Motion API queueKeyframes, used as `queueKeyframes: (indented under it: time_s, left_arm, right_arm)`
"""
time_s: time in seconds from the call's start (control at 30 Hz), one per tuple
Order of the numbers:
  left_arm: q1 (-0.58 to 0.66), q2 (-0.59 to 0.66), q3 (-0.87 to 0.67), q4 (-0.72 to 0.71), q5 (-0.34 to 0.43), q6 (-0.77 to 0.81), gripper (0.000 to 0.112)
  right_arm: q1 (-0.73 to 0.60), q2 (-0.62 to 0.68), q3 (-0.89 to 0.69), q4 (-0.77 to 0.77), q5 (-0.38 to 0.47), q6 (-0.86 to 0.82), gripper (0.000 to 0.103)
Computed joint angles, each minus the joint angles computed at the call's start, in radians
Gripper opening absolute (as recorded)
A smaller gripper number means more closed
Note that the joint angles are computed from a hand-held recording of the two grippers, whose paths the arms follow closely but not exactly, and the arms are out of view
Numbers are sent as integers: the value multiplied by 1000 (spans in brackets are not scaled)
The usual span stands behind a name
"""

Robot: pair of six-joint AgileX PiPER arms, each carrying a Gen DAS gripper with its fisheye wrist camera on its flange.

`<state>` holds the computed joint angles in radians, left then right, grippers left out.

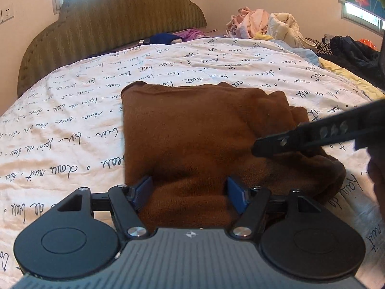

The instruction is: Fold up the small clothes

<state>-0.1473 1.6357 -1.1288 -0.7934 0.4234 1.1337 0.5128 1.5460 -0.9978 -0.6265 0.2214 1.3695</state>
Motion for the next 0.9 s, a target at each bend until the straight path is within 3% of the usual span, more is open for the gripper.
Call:
queueKeyframes:
  time_s: [0.17,0.23,0.3,0.33,0.4,0.53,0.6,0.7,0.9]
  left_arm:
    - [43,-48,17,59,41,-84,74]
    - [65,-75,42,60,42,-94,79]
    - [81,-109,70,81,33,-126,89]
    - [92,-129,86,86,32,-135,91]
    - [120,-166,121,64,43,-113,93]
    - [147,-220,205,38,66,-82,99]
    - [104,-220,232,149,14,-194,103]
    - [85,-217,241,200,-19,-267,103]
    - [110,-175,187,216,28,-310,103]
  right_arm:
    - [141,-136,71,-319,168,370,15]
    - [202,-167,92,-306,256,393,32]
    - [288,-181,125,-356,367,479,77]
    - [336,-176,135,-381,433,525,84]
    - [400,-156,134,-352,528,530,86]
    - [492,-108,107,-352,634,603,88]
    - [508,-72,85,-359,656,644,98]
    - [519,23,-29,-288,760,552,98]
    - [527,95,-99,-266,826,497,103]
